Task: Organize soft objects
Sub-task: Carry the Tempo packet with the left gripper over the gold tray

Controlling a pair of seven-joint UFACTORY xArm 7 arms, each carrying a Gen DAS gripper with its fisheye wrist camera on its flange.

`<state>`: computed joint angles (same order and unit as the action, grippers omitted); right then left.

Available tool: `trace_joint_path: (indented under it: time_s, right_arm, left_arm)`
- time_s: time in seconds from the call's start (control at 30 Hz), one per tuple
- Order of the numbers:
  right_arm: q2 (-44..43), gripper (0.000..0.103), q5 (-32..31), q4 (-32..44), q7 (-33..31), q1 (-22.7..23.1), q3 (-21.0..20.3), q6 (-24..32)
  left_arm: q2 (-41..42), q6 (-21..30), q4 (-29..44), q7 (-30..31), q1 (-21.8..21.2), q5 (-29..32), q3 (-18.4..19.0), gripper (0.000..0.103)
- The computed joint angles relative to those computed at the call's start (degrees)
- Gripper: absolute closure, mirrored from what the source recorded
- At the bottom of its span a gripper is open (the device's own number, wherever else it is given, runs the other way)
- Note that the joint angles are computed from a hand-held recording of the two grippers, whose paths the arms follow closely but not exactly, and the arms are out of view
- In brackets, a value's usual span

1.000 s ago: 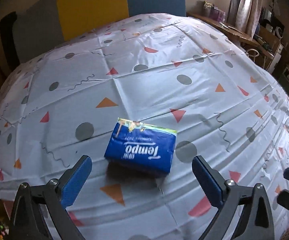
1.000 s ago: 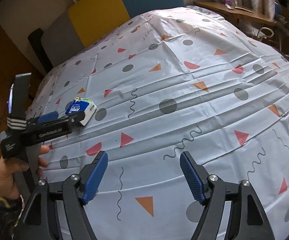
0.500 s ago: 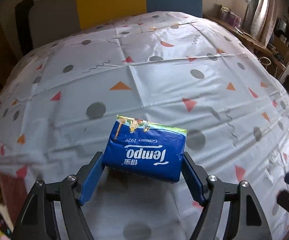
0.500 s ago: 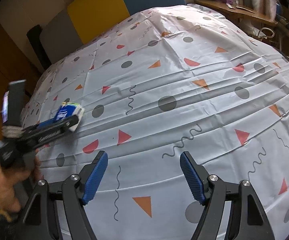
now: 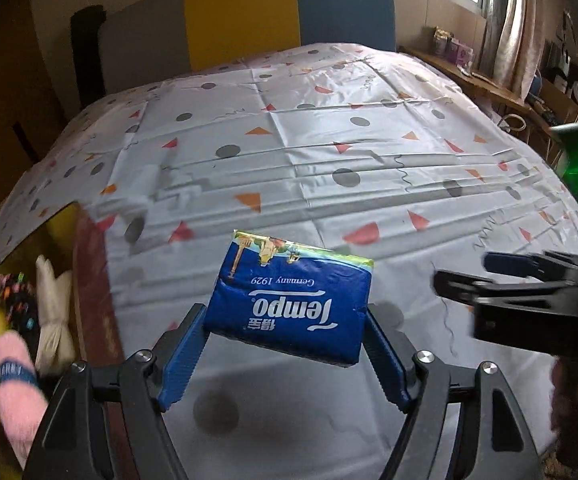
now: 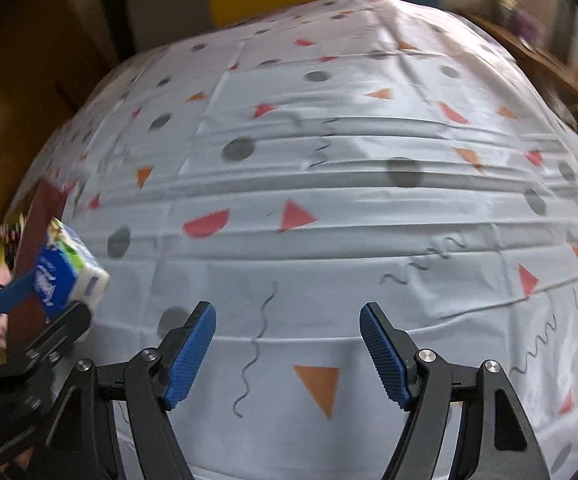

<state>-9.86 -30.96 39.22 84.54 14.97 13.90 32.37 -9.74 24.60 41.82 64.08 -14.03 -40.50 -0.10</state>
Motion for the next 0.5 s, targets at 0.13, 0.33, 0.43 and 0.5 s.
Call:
trace_joint_path:
  time_s: [0.13, 0.33, 0.43, 0.5]
  right_arm:
    - [3.3, 0.028, -1.9, 2.7, -3.0, 1.3, 0.3, 0.8]
    - [7.2, 0.028, -2.6, 5.8, -6.4, 4.2, -0.8, 3.0]
    - [7.0, 0.028, -3.1, 5.5, -6.1, 4.8, -1.5, 2.5]
    - [6.9, 0.028, -3.6, 5.5, -6.0, 5.1, -1.6, 3.0]
  left_arm:
    - [-4.3, 0.9, -2.9, 3.8, 0.1, -2.9, 2.3, 0.026]
    - [-8.8, 3.7, -4.3, 6.0, 0.6, -4.3, 5.7, 0.026]
    - [-10.4, 5.2, -4.4, 6.4, 1.2, -4.6, 7.0, 0.026]
    - [-11.2, 6.2, -4.3, 6.6, 1.6, -4.7, 7.8, 0.026]
